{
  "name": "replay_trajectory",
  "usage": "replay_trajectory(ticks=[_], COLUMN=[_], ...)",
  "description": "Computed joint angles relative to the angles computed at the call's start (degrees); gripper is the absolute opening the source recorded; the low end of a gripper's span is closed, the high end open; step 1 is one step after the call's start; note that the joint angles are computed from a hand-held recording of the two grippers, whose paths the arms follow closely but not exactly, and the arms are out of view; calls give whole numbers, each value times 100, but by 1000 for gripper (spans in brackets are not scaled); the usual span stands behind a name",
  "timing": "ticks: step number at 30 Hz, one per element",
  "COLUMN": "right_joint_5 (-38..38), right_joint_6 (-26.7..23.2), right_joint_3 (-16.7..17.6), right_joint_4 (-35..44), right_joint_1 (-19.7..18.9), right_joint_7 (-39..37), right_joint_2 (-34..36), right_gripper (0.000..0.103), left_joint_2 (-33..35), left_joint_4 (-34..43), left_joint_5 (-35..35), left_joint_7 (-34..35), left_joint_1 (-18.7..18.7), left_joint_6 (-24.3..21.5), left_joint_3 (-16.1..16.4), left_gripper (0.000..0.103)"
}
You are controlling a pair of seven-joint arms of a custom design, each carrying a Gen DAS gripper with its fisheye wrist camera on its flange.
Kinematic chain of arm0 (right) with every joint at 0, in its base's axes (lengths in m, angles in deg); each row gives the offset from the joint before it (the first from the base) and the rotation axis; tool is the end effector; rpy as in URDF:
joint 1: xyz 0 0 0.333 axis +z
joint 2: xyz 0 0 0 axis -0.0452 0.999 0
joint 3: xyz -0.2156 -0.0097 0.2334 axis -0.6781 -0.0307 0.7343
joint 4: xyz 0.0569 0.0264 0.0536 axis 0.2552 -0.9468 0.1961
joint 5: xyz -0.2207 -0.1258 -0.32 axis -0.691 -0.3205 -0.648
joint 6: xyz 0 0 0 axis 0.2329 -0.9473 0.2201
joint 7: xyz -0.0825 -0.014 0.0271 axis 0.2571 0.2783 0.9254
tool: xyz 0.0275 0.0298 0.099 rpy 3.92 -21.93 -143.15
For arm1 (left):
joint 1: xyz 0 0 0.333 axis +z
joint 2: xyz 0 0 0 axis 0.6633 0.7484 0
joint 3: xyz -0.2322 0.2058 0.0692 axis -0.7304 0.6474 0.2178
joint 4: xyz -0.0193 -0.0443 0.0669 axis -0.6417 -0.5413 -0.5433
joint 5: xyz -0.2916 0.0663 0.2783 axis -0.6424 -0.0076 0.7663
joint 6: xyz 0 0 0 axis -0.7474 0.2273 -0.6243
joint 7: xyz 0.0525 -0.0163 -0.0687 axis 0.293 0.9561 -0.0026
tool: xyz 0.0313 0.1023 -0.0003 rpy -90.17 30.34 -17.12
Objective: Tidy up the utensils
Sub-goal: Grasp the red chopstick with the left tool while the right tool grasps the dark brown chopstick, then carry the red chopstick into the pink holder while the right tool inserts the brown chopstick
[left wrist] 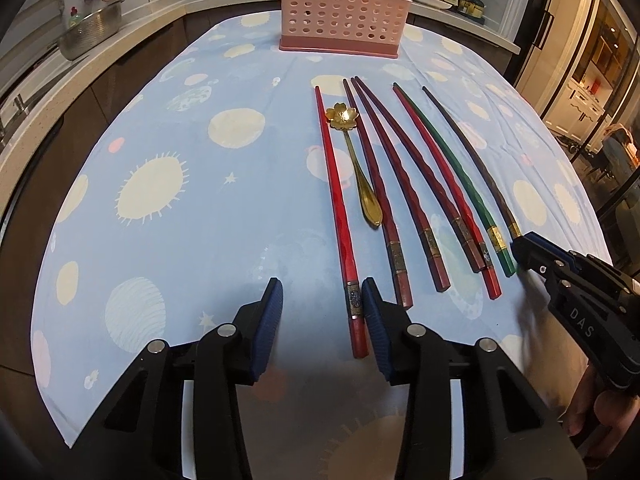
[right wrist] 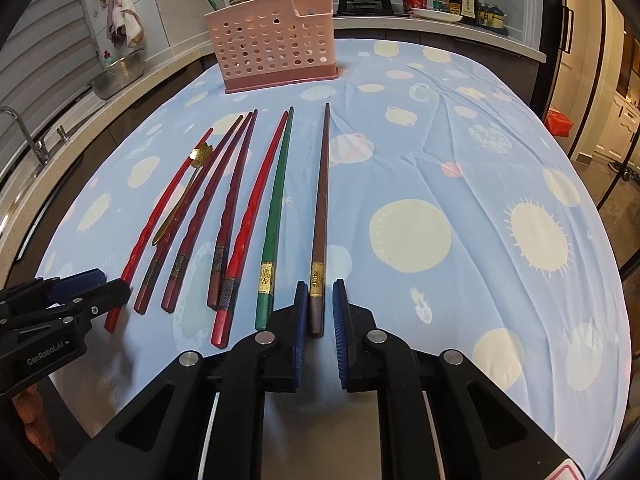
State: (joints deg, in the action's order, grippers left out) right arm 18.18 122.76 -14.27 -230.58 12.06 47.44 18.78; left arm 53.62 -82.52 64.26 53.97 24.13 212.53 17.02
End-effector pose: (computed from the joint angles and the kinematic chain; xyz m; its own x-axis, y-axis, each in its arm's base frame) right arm 0.4553 0.1318 0.5139 0.3628 -0.9240 -0.1209 -0.7655 -0.2215 -0.6041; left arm 0.3928 -0.2756 0.5320 0.2016 -0.9774 0.0629 -0.8282 -0.2044 -0.5218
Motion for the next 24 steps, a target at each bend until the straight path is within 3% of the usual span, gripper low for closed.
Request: replay_trajectory(ticks=[12, 24], right_joint_5=[198, 386], right_joint_6=[-168, -158], right_joint_3=[-118, -221], right_joint_4=[-49, 19], right_joint_1=[12, -38], right_joint_7=[-106, -223], right_joint_2=[-129, -405], right_gripper=[7, 7], left_joint_2=[-229, -599], left_joint_4=[-203, -232], left_joint_5=[-184, -275], left_joint_7=[-14, -14], left_joint_1=[-6, 82], left_joint_6=[70, 135], left_joint_3=[108, 109], left_gripper=[9, 7])
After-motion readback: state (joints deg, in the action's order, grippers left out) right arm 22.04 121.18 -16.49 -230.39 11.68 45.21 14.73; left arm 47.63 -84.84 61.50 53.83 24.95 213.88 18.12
